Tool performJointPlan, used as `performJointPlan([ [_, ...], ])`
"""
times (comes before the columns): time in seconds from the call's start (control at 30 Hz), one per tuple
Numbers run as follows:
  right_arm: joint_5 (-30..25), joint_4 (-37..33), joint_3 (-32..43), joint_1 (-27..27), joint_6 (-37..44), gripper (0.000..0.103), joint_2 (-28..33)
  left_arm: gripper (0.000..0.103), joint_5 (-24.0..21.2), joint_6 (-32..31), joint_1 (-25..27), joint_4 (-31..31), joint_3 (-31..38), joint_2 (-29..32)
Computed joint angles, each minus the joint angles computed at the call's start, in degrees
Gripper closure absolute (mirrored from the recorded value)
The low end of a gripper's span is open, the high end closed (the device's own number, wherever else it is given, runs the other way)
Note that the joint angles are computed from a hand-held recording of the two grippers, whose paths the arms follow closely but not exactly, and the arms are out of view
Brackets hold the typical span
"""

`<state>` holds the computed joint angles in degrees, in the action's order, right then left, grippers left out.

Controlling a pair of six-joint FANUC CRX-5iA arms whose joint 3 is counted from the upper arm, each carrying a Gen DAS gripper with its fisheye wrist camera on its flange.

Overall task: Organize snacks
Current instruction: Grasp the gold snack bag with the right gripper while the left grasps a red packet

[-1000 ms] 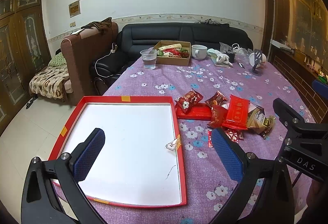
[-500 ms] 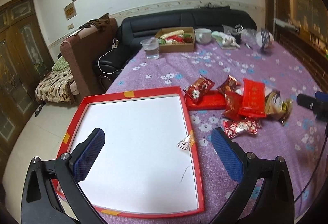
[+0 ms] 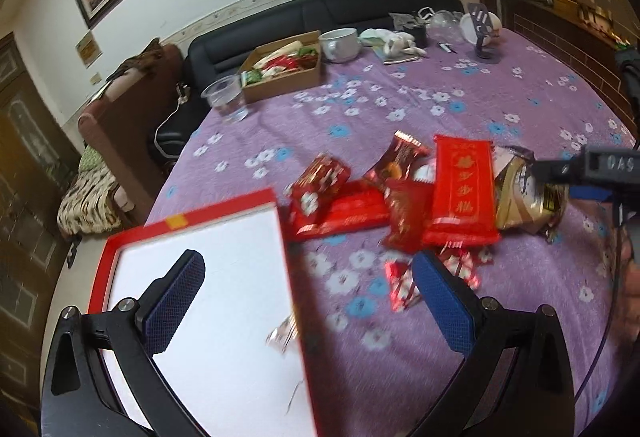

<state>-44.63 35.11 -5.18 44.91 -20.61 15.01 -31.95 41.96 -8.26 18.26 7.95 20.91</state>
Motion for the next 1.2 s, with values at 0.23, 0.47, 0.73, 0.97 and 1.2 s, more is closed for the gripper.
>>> performJointPlan([
  [0.23, 1.85, 0.37, -0.35, -0.51, 3.57, 0.01, 1.45, 0.0, -1.74, -1.61, -2.43, -0.45, 4.5, 3.31],
  [0.47, -2.86, 0.22, 2.6, 0.71, 11.28, 0.033, 3.51, 0.0, -4.36, 0.86, -5.08, -4.25, 9.12, 6.42],
  [0.73, 3.69, 5.29, -4.33, 0.35, 5.06, 0.044, -0.09, 0.0, -9.77, -1.52, -6.64, -0.83, 12.34, 9.15],
  [0.97, 7.72, 9.72, -9.69, -0.55, -3.4, 0.045, -3.05, 0.002, -16.74, 2.3, -8.02, -4.67, 19.58, 14.34],
  [1.2, 10.03, 13.16, -12.34, -1.38, -9.09, 0.045, -4.23, 0.033, -17.52, 1.87, -7.85, -2.87, 18.88, 15.02],
])
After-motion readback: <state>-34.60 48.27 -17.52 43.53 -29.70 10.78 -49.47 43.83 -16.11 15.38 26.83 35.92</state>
